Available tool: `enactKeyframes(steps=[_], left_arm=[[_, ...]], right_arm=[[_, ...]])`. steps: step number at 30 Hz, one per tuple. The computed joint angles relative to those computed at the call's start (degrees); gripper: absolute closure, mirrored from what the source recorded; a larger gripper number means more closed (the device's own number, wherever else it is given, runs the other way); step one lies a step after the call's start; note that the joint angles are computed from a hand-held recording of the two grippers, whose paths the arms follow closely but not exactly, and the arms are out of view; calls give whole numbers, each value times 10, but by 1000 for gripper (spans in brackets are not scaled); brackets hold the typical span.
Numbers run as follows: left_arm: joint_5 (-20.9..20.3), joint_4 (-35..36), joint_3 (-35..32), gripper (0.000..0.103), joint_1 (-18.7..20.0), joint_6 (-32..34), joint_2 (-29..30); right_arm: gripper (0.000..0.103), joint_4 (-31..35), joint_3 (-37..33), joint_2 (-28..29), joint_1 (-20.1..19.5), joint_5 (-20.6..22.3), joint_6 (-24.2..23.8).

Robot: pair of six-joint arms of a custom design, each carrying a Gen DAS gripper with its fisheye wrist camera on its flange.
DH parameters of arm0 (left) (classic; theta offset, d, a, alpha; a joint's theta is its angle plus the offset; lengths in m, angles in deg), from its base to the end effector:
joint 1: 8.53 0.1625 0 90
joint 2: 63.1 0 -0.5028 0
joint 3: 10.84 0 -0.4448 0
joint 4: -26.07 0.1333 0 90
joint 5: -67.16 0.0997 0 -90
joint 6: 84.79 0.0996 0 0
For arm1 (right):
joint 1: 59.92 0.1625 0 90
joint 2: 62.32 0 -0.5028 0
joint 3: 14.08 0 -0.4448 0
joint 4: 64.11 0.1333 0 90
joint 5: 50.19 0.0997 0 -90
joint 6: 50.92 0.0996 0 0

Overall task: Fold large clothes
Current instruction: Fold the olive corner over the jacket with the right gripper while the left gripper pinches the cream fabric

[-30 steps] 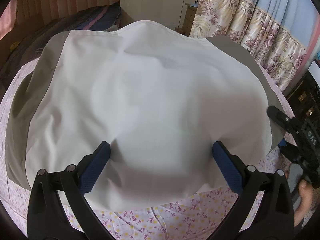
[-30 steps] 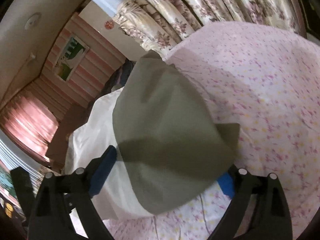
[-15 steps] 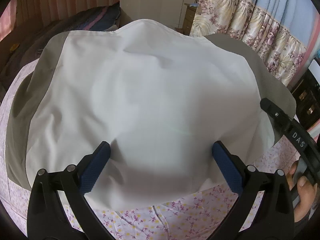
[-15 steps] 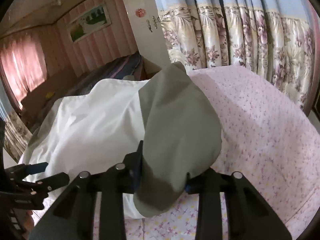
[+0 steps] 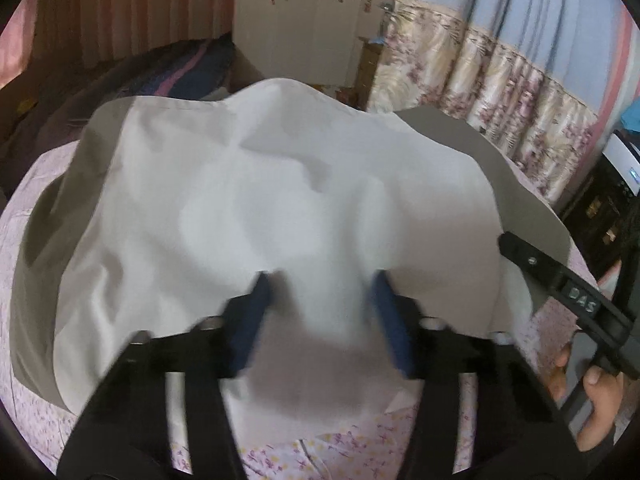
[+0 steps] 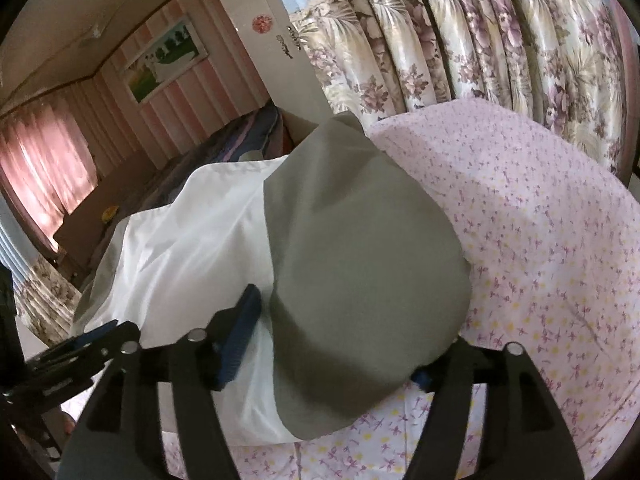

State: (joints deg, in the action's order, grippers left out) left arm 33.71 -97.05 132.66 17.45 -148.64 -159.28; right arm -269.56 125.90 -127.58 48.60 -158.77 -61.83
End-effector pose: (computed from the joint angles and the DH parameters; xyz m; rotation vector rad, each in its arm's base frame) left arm -0.2024 -0.3394 0.2577 0.1585 2.3146 -0.9918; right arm 0.2439 -0.4085 0.1836 0.5255 -2.6441 1.0259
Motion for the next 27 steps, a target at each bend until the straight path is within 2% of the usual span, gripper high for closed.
enactKeyframes(steps=[3, 4, 8, 13, 20, 23, 27], left_arm=[[4, -34, 12, 78, -1, 9, -10], [1, -41, 12, 79, 1, 16, -9], [-6, -31, 3, 79, 17, 16, 22], [-8, -32, 4, 79, 29, 23, 43], [-16, -54, 9, 79, 36, 44, 44], [-13, -56, 7, 79, 38, 45, 51], [-18, -70, 7, 79, 41, 54, 51]], right_arm=[[24, -5, 4, -1, -5, 7, 10], [21, -4, 5, -1, -9, 12, 19], [12, 8, 3, -3, -23, 35, 48], [2, 22, -10, 5, -24, 41, 51], [1, 30, -31, 27, -18, 42, 55], [8, 51, -41, 33, -12, 41, 43], [42, 30, -45, 45, 22, -2, -19]])
